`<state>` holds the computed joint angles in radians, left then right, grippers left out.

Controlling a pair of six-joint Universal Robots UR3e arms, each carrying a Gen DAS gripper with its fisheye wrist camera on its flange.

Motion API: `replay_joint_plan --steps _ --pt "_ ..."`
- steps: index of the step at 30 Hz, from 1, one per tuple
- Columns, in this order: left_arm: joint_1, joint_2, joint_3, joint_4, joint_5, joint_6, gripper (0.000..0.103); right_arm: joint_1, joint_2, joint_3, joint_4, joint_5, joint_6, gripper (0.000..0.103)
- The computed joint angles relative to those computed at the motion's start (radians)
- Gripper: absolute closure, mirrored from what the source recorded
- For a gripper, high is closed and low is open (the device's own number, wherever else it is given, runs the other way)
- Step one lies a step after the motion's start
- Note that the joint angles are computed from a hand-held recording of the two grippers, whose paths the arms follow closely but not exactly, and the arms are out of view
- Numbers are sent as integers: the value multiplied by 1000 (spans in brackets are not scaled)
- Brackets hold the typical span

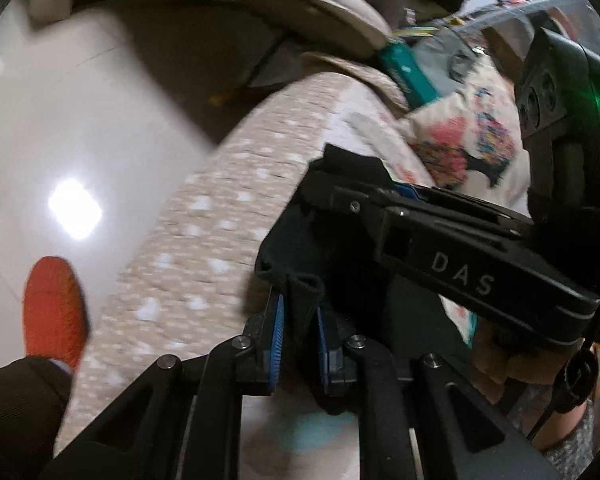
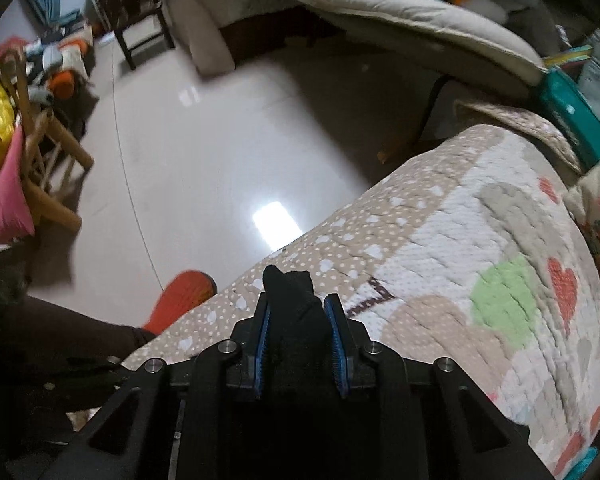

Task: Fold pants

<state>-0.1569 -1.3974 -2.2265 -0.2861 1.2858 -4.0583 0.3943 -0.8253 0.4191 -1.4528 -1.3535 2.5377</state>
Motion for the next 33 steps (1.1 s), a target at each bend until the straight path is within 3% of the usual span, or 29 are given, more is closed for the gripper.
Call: replay_joint_plan --steps 5,14,15,17,18,19,23,27,31,33 --pt "-90 -136 124 65 -4 22 89 -135 -204 285 -102 97 -24 75" --pt "-258 -423 454 59 -30 123 88 -498 -511 753 -218 287 -63 75" --pt "-277 -458 498 53 -37 141 86 -550 -541 802 -222 313 -73 75" --pt "-303 -505 562 25 -59 169 67 -648 -589 885 -217 353 -102 72" --pt "-316 -529 602 -8 -80 192 63 -699 -611 928 -219 362 -110 68" --pt "-323 -542 622 -29 -99 210 58 -726 -618 947 -229 360 -105 65" --pt "-336 -548 674 -106 -192 316 55 -852 -641 1026 -332 305 -25 53" --pt "-294 -493 599 -36 -266 326 53 -927 -693 1065 -498 250 109 52" --pt "-261 -453 533 -49 -153 231 53 -941 -743 1020 -386 376 89 52" --pt "-244 -449 493 -57 -128 162 53 -893 -736 994 -312 386 49 52"
